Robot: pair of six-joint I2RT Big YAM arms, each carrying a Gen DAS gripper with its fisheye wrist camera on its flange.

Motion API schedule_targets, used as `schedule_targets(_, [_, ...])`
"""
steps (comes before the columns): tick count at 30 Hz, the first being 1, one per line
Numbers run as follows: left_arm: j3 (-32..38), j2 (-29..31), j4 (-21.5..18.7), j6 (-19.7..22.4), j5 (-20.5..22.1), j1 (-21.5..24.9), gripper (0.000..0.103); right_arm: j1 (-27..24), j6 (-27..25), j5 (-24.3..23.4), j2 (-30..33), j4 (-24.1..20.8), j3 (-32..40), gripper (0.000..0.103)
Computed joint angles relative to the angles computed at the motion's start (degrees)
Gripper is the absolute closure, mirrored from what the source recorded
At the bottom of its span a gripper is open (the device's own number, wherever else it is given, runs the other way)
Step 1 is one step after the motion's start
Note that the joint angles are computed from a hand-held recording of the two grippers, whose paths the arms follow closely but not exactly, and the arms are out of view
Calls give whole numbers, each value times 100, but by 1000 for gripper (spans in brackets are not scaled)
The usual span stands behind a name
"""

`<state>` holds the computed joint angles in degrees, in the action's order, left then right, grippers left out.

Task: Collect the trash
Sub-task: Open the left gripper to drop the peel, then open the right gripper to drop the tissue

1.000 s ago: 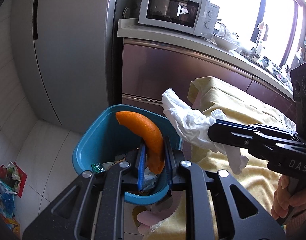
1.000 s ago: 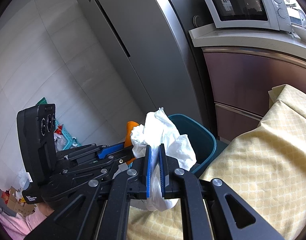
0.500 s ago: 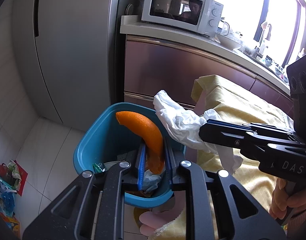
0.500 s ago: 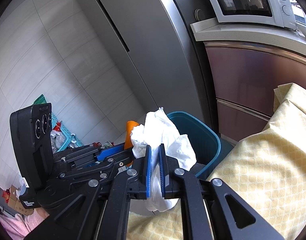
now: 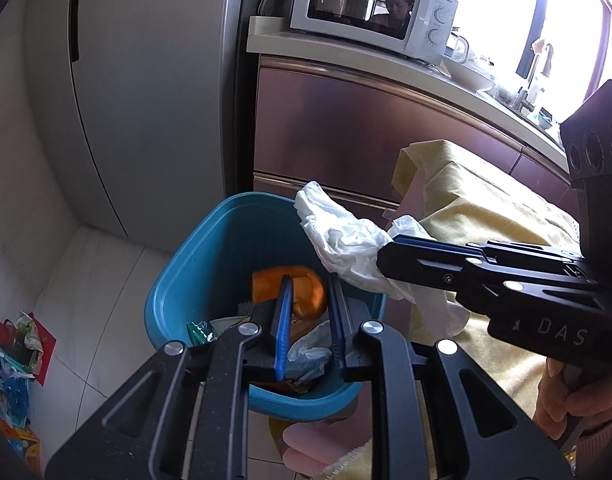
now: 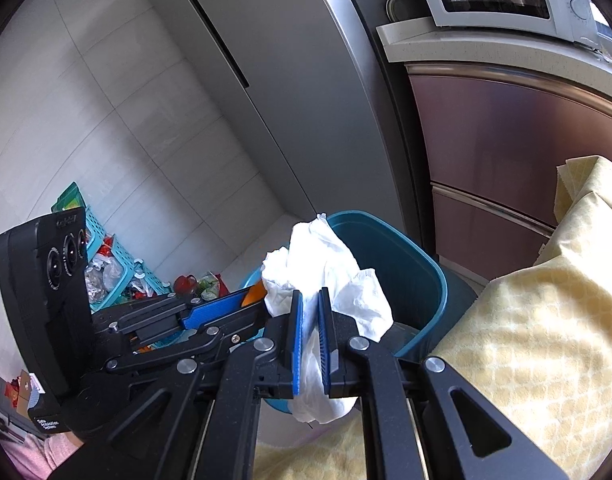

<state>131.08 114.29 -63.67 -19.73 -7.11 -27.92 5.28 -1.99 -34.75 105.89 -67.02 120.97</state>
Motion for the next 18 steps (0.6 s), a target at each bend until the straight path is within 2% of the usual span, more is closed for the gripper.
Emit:
schedule_targets(12, [56, 163, -49, -159, 120, 72, 88, 147, -13, 293, 368, -320, 392, 95])
schedule_targets(18, [-137, 64, 84, -171, 116, 61, 88, 199, 20, 384, 518, -473, 593, 93])
